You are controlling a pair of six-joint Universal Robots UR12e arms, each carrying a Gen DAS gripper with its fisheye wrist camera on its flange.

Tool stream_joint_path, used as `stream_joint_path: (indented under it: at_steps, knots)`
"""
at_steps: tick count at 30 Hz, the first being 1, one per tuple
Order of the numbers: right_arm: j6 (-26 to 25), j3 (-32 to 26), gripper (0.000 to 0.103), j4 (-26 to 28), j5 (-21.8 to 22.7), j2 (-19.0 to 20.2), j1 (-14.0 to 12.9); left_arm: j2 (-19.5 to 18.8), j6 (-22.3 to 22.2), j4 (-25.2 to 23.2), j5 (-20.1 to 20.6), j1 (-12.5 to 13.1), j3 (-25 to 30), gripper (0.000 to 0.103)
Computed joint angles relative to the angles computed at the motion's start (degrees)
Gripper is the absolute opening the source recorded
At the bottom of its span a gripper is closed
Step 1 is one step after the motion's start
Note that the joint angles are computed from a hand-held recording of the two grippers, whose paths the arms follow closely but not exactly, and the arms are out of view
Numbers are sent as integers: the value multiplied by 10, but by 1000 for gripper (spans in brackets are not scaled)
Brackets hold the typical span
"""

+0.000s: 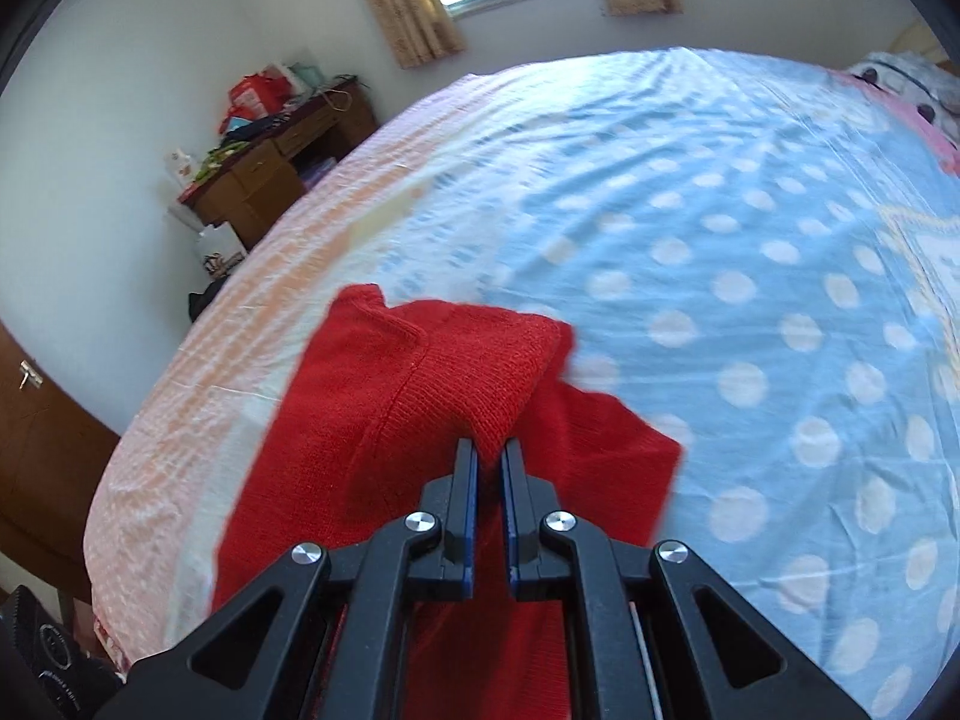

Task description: Fold small clothes

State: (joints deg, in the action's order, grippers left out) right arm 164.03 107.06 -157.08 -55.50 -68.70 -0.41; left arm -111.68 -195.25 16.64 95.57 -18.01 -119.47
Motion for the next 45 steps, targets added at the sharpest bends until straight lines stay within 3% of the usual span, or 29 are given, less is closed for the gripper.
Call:
stream_joint_path:
  at_steps: [7,10,13,15,19,20,23,24,28,32,34,35,36,41,45]
  knots:
    - [6,8,6,-9,-12,18,-9,-2,14,-30,3,-12,10,22]
    - [19,9,7,-7,3,22,-13,8,14,-27,-41,-3,-4,36]
    - [42,17,9,-15,-3,16,-20,32,31,-12,-66,4,-38,45]
    - [69,35,13,-45,-39,3,-24,51,42,5,-61,5,-70,49]
    - [89,91,13,-84,4,-33,-55,87,24,44,-74,33,-129,53]
    - [94,107,17,-92,26,-43,-64,94,14,47,-71,41,-138,53]
    - [99,144,46,-108,61,-66,-77,111,-13,53,-36,54,-151,56]
    - [106,154,51,-120,72,-72,-79,113,-23,46,-21,56,-150,56]
    - [111,170,51,-158,91,-79,-67,112,-60,2,40,63,-131,63]
    - [86,161,51,-140,17,-78,-26,97,-66,-34,55,66,-109,63]
    - [83,158,33,-139,-5,-72,-14,88,-66,-54,68,62,-95,63]
    - [83,157,15,-142,-15,-69,-9,87,-67,-64,71,60,-91,63]
    - [87,157,15,-145,-31,-67,-4,83,-66,-70,73,58,-85,63]
    - [142,179,12,-175,-22,-63,-19,68,-20,-95,121,34,-60,63]
    - [143,204,11,-199,-24,-70,-27,65,-9,-100,121,31,-56,63]
